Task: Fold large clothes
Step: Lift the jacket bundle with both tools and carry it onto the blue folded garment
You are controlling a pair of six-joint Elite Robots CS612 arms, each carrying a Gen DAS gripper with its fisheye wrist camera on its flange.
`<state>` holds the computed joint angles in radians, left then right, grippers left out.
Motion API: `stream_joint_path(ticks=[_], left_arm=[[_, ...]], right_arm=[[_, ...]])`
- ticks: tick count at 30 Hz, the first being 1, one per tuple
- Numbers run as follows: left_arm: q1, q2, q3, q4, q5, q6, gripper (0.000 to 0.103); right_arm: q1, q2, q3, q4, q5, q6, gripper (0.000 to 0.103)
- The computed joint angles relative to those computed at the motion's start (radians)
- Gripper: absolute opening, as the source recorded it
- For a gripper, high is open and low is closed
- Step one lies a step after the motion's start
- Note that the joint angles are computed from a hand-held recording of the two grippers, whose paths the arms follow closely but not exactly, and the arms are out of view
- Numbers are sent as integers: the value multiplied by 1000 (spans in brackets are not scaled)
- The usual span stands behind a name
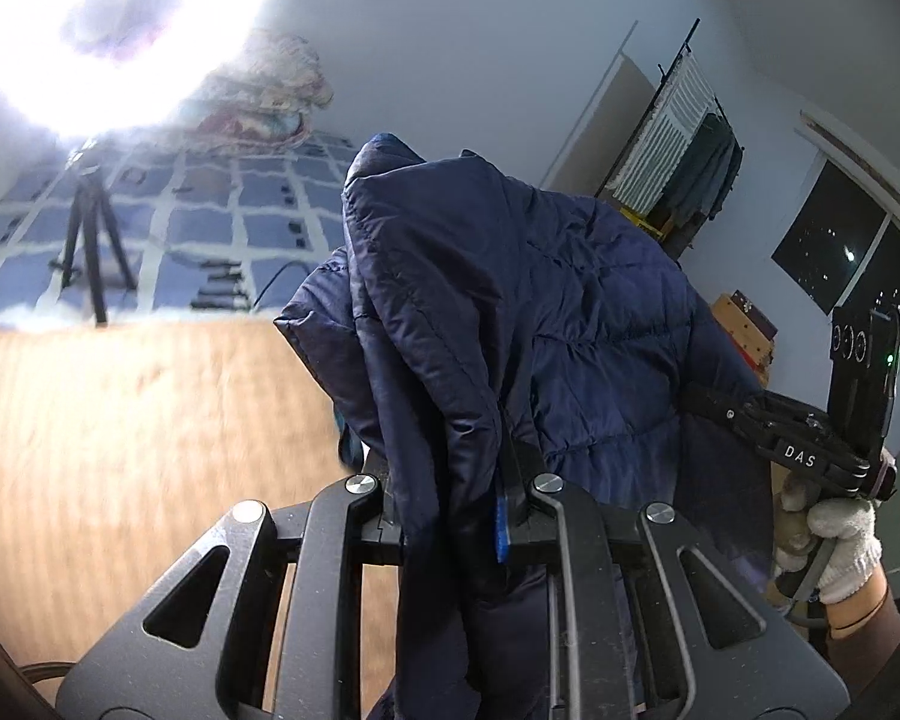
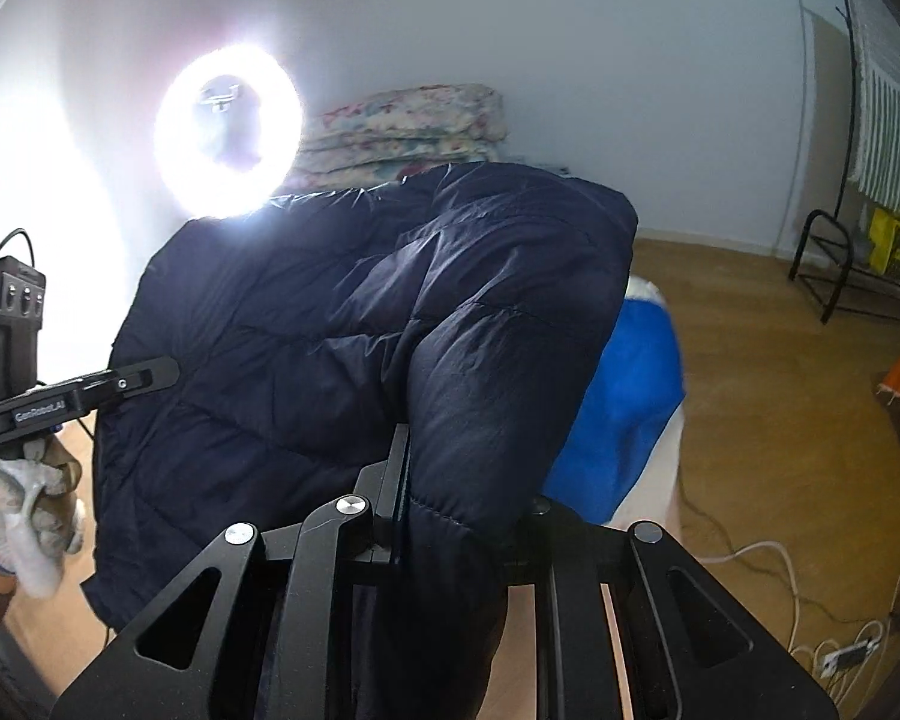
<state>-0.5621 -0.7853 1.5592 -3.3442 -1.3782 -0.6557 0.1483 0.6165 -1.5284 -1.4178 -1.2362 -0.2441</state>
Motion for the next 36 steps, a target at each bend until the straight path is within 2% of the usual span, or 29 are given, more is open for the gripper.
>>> stream_joint_path(ticks=[8,13,21,28,32,36], left_arm=[[30,80,-178,82,20,62,16],[35,132,-291,139,72,105,16],[39,226,-461,237,139,116,16],[47,303,-573,386,169,33,17],[47,317,-591,407,184,38,19],[49,316,-587,415,183,7,26]], right_arm=[[3,-55,148,-162,-63,13,15],[1,-81,223,-246,-106,11,15],[7,-117,346,-366,-208,-11,15],[11,-112,423,-381,-285,-12,16],[2,-109,440,-395,-272,5,21],[4,-123,457,-399,-305,12,29]])
